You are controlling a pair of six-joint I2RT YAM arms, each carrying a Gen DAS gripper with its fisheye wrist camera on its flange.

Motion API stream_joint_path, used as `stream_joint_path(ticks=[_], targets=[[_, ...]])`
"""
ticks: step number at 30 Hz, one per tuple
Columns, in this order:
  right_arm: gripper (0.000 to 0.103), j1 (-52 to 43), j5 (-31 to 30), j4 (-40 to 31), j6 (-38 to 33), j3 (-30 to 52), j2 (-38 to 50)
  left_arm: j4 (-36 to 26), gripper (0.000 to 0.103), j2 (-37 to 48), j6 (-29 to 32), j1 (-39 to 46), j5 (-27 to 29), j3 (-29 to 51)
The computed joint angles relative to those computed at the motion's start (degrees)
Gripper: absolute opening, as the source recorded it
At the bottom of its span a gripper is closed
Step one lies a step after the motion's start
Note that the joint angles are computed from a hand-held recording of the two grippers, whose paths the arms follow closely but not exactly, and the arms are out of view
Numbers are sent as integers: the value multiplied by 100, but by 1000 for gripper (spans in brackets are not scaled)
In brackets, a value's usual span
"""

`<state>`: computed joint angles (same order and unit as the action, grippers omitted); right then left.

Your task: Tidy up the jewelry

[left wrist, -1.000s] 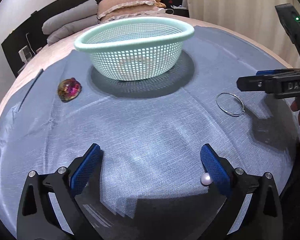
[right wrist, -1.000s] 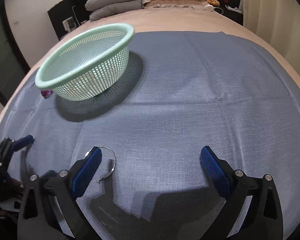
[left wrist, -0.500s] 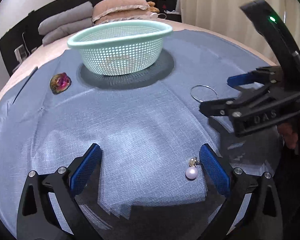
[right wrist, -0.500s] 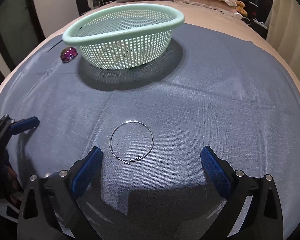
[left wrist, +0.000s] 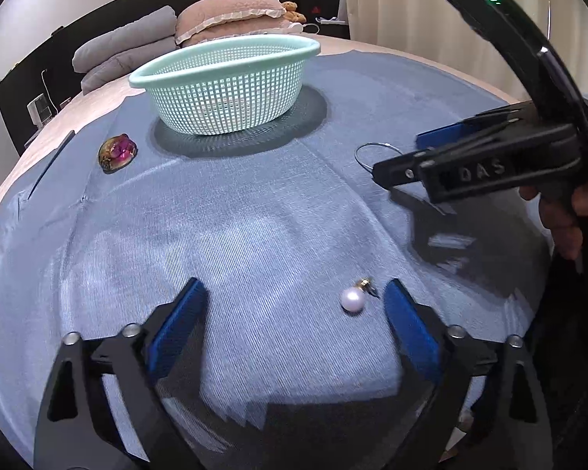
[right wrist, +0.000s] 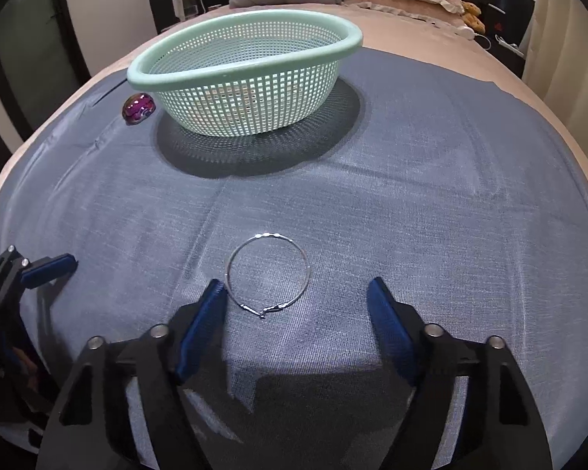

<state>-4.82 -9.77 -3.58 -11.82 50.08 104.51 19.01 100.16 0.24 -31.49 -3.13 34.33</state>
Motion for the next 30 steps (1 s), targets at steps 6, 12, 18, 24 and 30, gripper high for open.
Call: stream_joint_path(ticks=[6,12,18,24,30], targets=[[35,-17,-61,51,28,-124,-126,156,36,-161,-79,35,143,-212],[22,-67,-169,62,84,-142,-174,133,12,-222,15,70,339,-244],[10,-62,-194,24,55,-97,-145,99,12,-239,39,125,525,-221],[0,-224,-545,-95,99,-51,-196,56,12,-336,30,212,686,-219],[0,-348,-710,-44,203,-83,-287,8,12,-424,-20,395,883,-208]])
